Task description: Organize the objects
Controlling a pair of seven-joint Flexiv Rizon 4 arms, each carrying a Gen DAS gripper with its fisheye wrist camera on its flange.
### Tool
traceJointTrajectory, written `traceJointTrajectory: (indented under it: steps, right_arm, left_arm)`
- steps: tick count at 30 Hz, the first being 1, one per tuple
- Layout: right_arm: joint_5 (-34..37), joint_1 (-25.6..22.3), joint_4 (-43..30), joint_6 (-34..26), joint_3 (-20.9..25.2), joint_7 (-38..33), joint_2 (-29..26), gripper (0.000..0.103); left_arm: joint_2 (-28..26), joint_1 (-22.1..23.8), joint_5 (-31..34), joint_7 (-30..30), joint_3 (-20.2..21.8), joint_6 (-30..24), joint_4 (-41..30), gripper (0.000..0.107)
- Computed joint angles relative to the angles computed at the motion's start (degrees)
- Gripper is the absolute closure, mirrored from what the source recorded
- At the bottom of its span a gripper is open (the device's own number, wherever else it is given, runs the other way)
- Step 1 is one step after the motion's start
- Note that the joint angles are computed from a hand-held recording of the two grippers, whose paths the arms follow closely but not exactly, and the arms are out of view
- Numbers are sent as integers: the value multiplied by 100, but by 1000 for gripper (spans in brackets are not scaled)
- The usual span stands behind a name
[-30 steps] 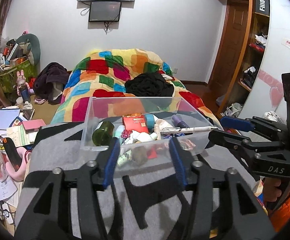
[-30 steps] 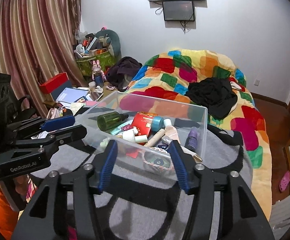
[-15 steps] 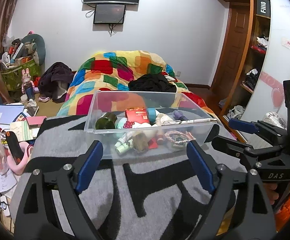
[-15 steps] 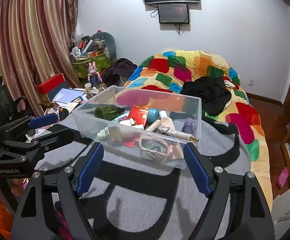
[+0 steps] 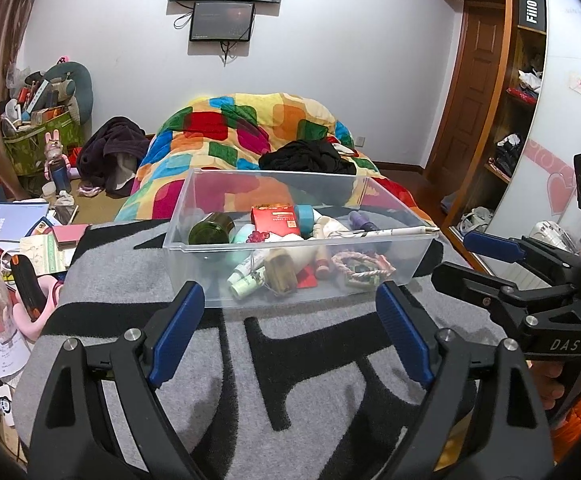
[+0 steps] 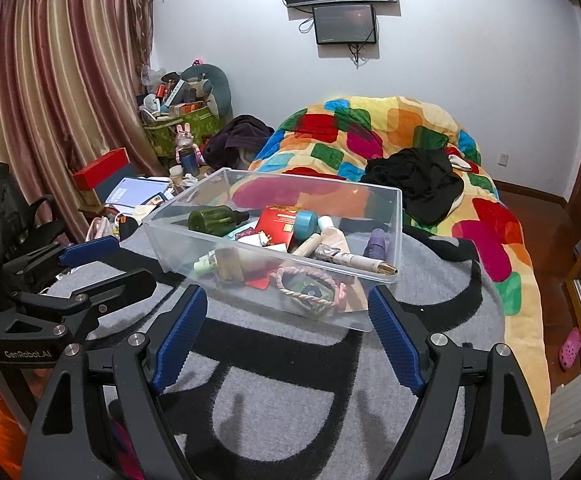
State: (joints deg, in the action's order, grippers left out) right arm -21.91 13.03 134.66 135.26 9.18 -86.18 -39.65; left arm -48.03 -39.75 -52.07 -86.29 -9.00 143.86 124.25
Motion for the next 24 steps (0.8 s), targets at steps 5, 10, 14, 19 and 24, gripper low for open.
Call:
traceJointTrajectory:
  steps: [5,10,14,19,24]
  right_arm:
    - [-6,-5,0,-4,8,6,-1,23]
    - [-66,-49,-5,-14,27,36,-5,22]
    - [-122,-72,13,-14,53,82,12,22]
    - [-145,-79,17,-7,47,98,15,22]
    - [-152,-74,32,4,47,102,24,22]
  left_arm:
    - [11,-5,-9,7,2,-7,9,19]
    - [9,2,18,-8,3,-16,10,18]
    - [-1,-13,-3,-7,6,-5,3,17]
    - [0,-11,0,-12,2,-11,1,16]
    - [-4,-24,-2,-6,1,-4,-1,15]
